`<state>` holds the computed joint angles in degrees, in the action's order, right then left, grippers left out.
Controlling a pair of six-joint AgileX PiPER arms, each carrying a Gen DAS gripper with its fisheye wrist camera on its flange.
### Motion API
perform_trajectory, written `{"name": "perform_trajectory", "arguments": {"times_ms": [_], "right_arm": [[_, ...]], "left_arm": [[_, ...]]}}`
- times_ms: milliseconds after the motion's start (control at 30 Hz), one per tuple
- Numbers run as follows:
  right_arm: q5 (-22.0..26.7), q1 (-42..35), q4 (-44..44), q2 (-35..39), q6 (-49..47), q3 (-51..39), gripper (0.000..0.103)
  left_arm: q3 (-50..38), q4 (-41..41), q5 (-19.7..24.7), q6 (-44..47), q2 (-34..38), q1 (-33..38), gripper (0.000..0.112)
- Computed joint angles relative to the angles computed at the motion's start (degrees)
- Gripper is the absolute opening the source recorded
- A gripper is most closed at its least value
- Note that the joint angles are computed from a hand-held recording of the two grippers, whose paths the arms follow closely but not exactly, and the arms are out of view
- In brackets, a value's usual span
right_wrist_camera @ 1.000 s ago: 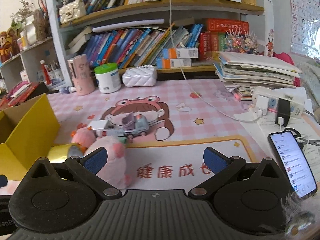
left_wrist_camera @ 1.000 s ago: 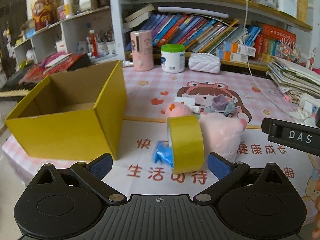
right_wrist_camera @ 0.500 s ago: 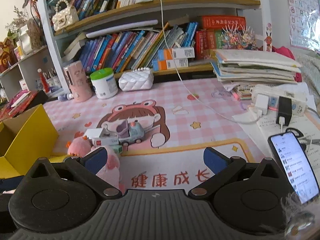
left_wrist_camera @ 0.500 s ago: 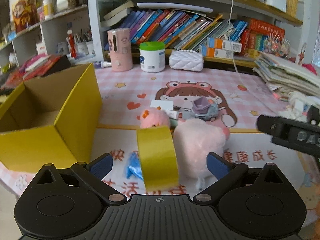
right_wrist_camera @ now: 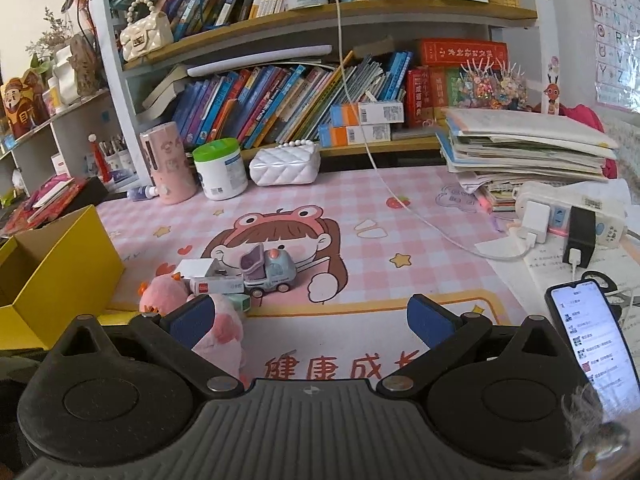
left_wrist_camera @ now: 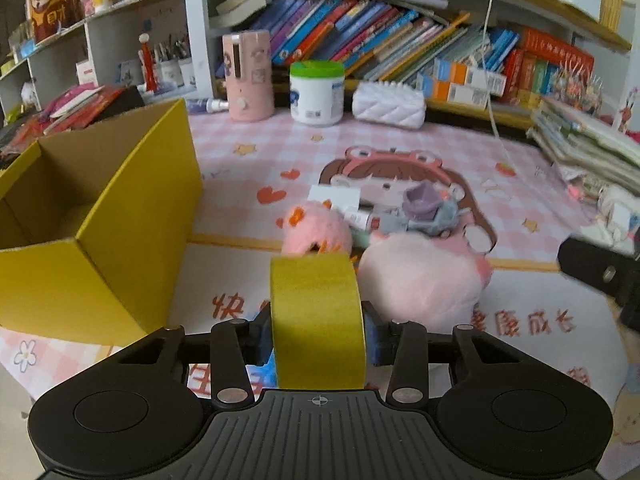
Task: Organize objects
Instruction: 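Reach the left tool to the yellow tape roll while the right tool approaches the pink pig, then close the left gripper on the tape roll while the right gripper grasps the pink pig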
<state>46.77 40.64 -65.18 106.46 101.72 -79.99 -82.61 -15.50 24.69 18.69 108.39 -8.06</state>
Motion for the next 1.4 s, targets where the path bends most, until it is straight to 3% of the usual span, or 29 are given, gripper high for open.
{"name": "perform_trajectory", "arguments": {"times_ms": [100, 300, 467, 667, 833, 1100, 1400], "right_arm": [[0.61, -0.31, 0.59, -0.38, 0.37, 0.42, 0.103], [1.66, -0.60, 2.28, -0.85, 0.32, 1.22, 0.103], [1.61, -0.50, 2.80, -1.58, -0.06, 2.31, 0.103], [0.44, -0.51, 4.44, -1.06, -2.60, 1.30, 0.103], [-1.67, -0.14, 5.41, 0.06, -5.72, -0.26, 0.103], [-5.15, 0.35, 10.21, 4.46, -15.83, -6.69, 0.103], [-3.15, -1.86, 21.39, 17.35, -34.04, -23.97, 0.103]], "left_arm": [[1.08, -5.87, -1.59, 3.98, -1.88, 0.35, 0.039], [3.03, -28.70, -1.82, 23.48, -5.41, 2.36, 0.038], [5.16, -35.06, -2.30, 27.52, -7.81, 3.28, 0.038], [9.33, -53.30, -2.46, 43.21, -10.93, 6.45, 0.038], [11.79, -52.30, -5.42, 41.17, -12.84, 8.28, 0.038], [13.77, -47.12, -5.90, 34.27, -15.07, 12.11, 0.038], [16.79, -38.71, -6.57, 27.18, -18.30, 14.45, 0.038]]}}
